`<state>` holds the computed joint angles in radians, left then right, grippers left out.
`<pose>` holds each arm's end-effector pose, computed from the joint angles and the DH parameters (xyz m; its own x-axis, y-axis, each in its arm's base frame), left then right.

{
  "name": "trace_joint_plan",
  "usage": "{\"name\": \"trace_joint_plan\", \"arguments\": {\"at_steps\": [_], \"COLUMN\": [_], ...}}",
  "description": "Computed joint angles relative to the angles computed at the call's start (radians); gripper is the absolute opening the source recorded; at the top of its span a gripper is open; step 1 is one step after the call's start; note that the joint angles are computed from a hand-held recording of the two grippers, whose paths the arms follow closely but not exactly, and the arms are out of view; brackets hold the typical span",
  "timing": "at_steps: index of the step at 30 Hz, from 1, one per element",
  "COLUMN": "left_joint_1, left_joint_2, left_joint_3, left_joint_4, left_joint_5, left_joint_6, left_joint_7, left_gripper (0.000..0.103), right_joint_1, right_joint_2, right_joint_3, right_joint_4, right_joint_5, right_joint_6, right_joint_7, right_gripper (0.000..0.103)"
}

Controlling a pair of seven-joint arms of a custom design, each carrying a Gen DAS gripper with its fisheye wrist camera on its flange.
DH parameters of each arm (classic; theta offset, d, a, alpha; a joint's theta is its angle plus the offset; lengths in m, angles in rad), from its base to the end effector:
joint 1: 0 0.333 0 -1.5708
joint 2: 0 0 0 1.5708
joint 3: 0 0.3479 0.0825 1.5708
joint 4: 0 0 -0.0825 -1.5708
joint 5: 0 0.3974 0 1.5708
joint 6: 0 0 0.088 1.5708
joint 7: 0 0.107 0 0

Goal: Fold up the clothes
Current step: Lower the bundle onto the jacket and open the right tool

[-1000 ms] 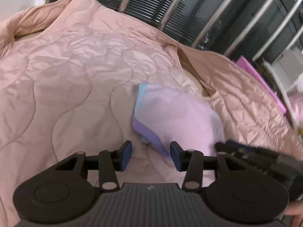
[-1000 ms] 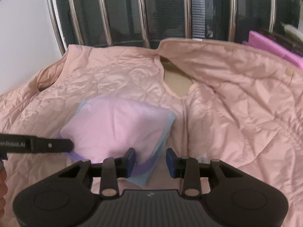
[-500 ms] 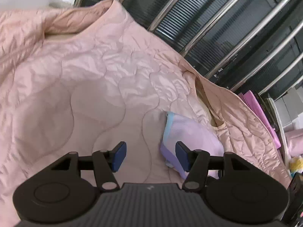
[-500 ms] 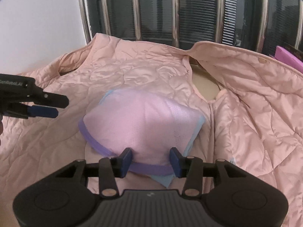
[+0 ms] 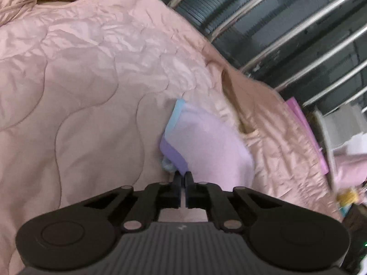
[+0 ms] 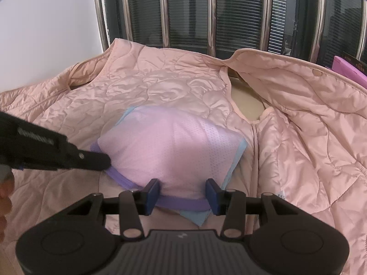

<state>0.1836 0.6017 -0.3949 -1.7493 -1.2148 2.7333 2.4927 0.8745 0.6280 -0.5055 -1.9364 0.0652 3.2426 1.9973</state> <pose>0.7076 -0.0782 0.2873 -0.1360 -0.7663 0.6279 -0.8557 -0.2285 -0.4642 0.6338 0.2893 0.2964 0.0926 -0.9944 -0.0501 -0.7072 -0.0303 -0.7064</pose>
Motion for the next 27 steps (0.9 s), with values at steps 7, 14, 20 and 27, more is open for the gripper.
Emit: {"name": "trace_joint_plan", "arguments": {"at_steps": [7,14,20,27], "left_joint_1": [-0.02,0.025,0.024,0.0], "left_joint_2": [0.002,0.029,0.026,0.011], "left_joint_3": [0.026,-0.042,-0.039,-0.014], "left_joint_4": [0.01,0.017,0.01,0.002], "left_joint_5": [0.077,0.01,0.033,0.127], "left_joint_6": [0.047,0.075,0.078,0.065], "left_joint_7": [-0.07,0.016,0.02,-0.011], "left_gripper": [0.016,0.029,0.004,0.004], "right_joint_1": [0.012,0.004,-0.005,-0.002], "right_joint_2": [0.006,0.005,0.001,-0.013], "right_joint_3": [-0.013,-0.006,0.003,0.003], "right_joint_4": [0.004,0.003,0.001,-0.007], "right_joint_5": [0.004,-0.002,-0.003,-0.003], "right_joint_6": [-0.006,-0.001,0.0,-0.012], "right_joint_7": [0.01,0.009,0.006,0.003], "right_gripper": [0.043,0.043,0.043,0.041]}}
